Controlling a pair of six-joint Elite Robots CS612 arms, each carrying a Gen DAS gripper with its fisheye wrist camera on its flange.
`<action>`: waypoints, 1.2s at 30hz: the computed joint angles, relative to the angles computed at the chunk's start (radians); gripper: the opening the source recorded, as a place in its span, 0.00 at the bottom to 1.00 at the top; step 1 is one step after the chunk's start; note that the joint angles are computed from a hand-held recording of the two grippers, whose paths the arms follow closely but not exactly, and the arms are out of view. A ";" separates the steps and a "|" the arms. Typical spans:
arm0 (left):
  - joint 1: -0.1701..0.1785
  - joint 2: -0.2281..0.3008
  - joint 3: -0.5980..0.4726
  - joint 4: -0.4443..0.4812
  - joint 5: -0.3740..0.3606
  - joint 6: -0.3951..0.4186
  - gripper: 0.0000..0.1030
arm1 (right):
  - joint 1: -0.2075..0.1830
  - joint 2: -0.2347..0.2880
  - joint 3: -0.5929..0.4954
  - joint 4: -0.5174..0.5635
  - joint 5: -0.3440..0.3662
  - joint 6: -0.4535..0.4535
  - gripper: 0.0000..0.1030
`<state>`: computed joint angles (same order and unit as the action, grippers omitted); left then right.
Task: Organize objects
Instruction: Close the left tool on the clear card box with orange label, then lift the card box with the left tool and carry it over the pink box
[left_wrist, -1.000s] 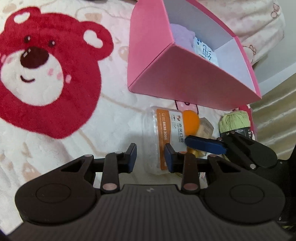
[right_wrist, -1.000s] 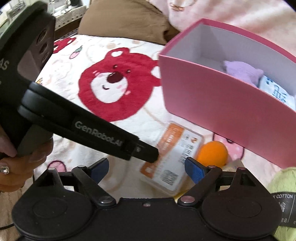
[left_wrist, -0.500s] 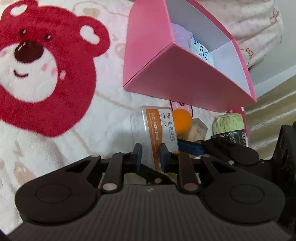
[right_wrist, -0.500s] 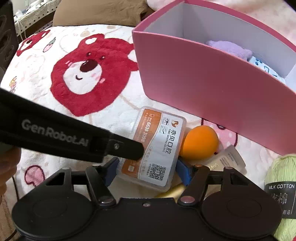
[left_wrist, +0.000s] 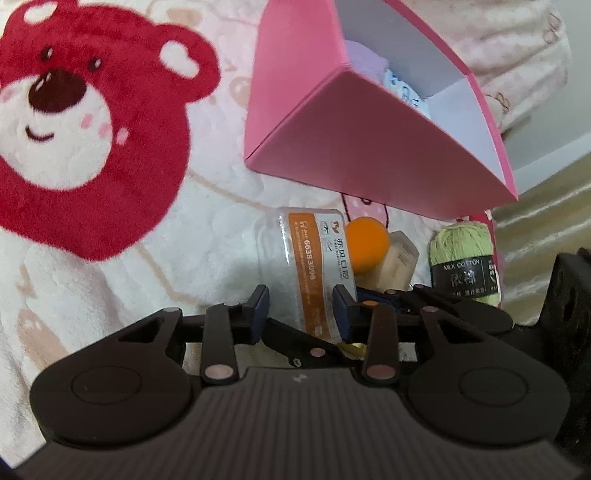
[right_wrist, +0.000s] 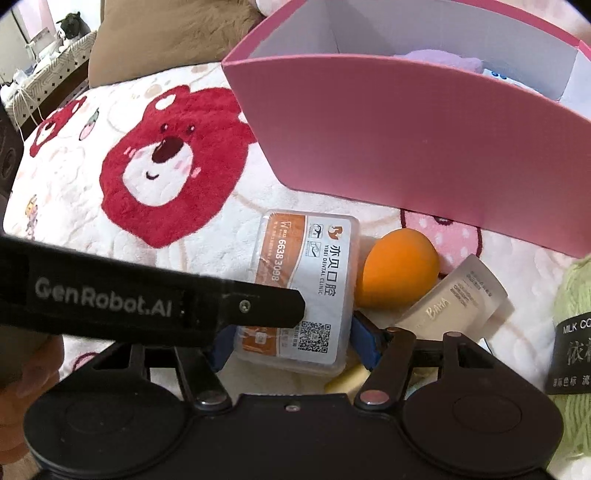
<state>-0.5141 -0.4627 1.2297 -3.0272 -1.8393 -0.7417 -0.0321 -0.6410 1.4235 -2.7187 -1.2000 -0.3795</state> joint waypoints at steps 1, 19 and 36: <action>-0.003 -0.005 0.006 -0.002 0.009 0.016 0.33 | -0.002 -0.001 0.001 0.001 0.008 0.005 0.66; -0.026 -0.124 0.123 -0.051 0.041 0.084 0.32 | -0.035 -0.114 0.086 0.036 0.093 0.004 0.67; -0.041 -0.143 -0.031 0.069 0.024 0.189 0.32 | -0.077 -0.177 0.067 -0.059 0.087 0.037 0.67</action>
